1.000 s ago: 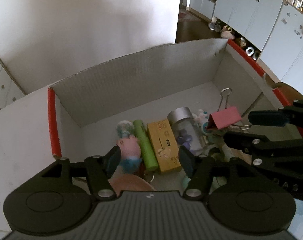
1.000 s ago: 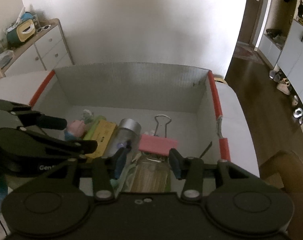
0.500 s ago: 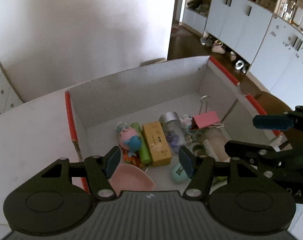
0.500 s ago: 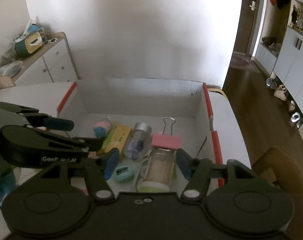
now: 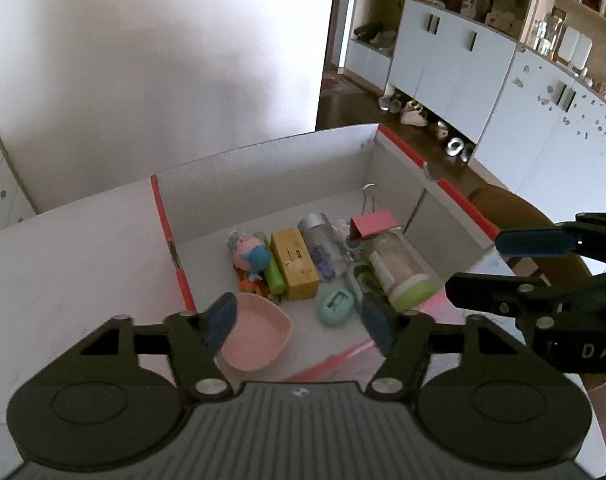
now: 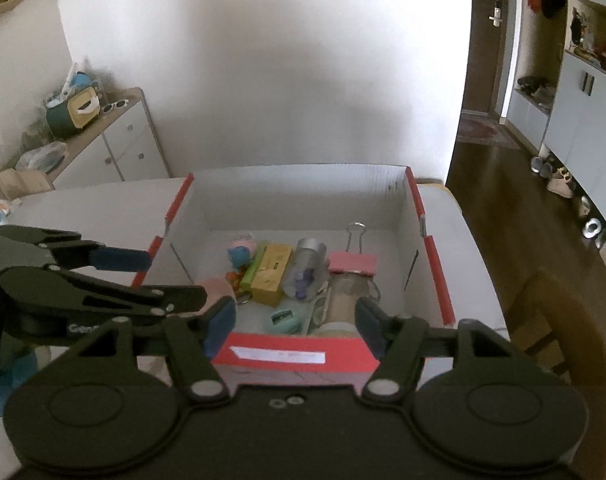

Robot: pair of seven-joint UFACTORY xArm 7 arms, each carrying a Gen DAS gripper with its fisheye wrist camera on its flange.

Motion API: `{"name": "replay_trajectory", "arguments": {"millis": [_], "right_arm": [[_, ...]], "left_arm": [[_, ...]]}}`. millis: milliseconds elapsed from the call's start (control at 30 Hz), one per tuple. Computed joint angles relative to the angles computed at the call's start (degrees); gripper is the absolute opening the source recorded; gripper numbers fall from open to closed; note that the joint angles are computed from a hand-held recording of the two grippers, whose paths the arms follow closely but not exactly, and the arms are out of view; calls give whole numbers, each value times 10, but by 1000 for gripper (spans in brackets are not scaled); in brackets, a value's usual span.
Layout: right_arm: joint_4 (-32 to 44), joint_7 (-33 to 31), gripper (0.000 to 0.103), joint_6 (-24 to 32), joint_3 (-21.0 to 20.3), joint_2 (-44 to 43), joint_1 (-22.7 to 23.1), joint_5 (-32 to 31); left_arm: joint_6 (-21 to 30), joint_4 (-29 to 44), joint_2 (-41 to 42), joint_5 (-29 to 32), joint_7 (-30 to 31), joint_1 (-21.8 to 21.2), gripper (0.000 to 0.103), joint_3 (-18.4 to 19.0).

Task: Organize rigid objects
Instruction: 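Lift both open tools up and away from the red box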

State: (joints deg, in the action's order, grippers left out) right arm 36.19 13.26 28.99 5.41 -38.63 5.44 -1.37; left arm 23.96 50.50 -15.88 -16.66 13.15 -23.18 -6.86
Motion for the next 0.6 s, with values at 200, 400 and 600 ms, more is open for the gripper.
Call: {"name": "replay_trajectory", "arguments": {"millis": [200, 400, 600], "right_arm": [[-26, 27, 76, 6, 14, -56, 9, 7], [-46, 52, 81, 19, 30, -106, 21, 8], [-68, 82, 88, 41, 45, -160, 30, 7]], "left_arm": [[1, -44, -58, -25, 28, -18, 74, 18], [16, -82, -114, -56, 46, -38, 83, 38], [32, -115, -170, -59, 52, -47, 89, 44]]}}
